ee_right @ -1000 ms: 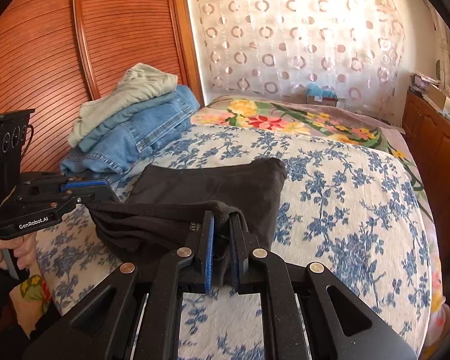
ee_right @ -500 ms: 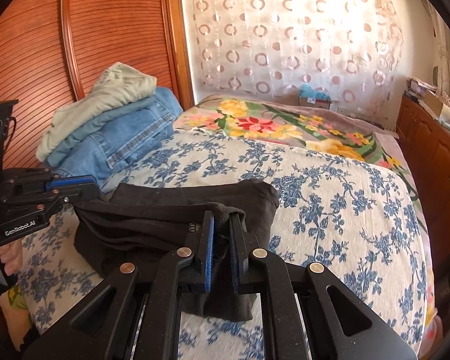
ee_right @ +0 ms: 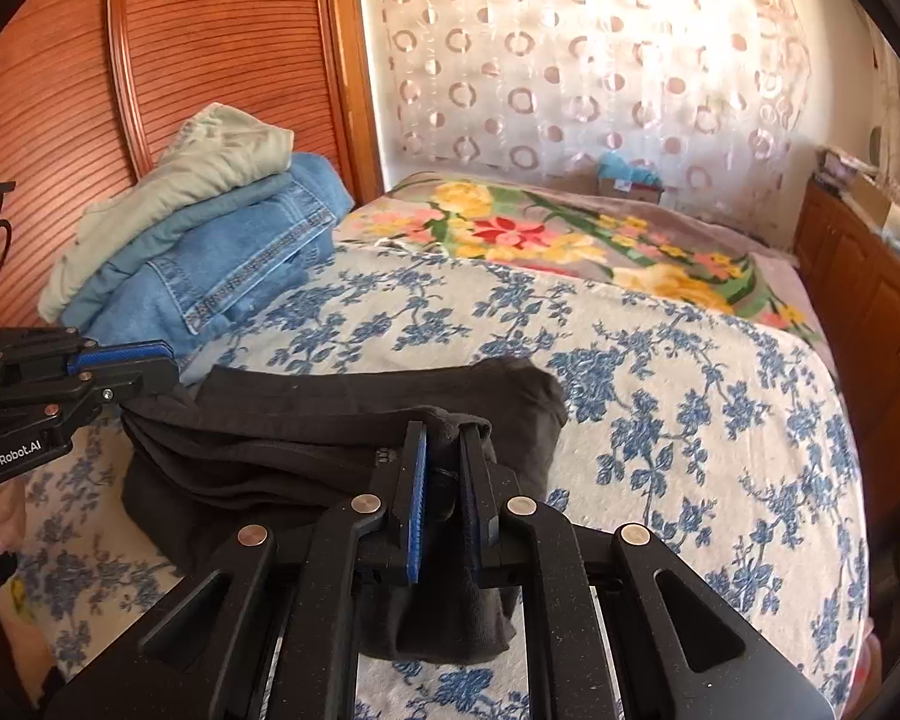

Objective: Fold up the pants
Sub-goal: 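Lower the folded edge onto the pants and open both grippers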

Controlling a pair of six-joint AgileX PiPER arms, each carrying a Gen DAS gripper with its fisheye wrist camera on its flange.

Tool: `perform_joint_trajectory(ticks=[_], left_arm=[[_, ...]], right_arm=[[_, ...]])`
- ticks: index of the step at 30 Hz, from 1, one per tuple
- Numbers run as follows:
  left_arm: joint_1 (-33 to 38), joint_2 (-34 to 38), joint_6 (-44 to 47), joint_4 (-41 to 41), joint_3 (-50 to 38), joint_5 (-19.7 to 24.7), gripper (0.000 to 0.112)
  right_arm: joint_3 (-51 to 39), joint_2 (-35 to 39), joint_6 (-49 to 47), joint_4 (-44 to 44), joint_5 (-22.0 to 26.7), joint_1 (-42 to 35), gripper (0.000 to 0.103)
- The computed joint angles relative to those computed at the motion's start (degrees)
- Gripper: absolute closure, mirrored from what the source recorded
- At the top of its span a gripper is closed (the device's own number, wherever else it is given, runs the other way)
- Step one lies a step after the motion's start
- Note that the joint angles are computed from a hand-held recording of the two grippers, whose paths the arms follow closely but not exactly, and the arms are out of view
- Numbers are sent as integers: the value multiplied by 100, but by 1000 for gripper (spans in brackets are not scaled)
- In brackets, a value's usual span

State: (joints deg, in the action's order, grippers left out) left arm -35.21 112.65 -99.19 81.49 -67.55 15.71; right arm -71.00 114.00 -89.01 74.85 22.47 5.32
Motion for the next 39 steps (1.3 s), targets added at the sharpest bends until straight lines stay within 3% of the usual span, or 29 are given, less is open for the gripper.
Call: perform_joint_trajectory(ticks=[6, 10, 19, 23, 28, 34, 38, 39], left_arm=[[-143, -231, -190, 269, 215, 81, 86], [-200, -224, -1, 129, 217, 52, 70], [-133, 121, 48, -16, 85, -90, 57], [-94, 179, -77, 85, 59, -111, 55], [-136, 145, -640, 590, 118, 128, 55], [-60, 103, -371, 372, 38, 109, 55], [-1, 120, -116, 180, -58, 63, 55], [8, 131, -50, 121, -83, 68, 55]], right_arm=[[366, -278, -600, 586, 31, -150, 76], [460, -331, -698, 579, 114, -235, 74], [230, -70, -460, 47, 206, -242, 72], [-4, 81, -320, -246, 283, -239, 66], [-478, 377, 297, -1001, 596, -294, 66], [-923, 653, 679, -1627, 907, -306, 68], [-1256, 842, 902, -1905, 1066, -284, 88], [-1322, 875, 888, -1913, 1129, -295, 88]])
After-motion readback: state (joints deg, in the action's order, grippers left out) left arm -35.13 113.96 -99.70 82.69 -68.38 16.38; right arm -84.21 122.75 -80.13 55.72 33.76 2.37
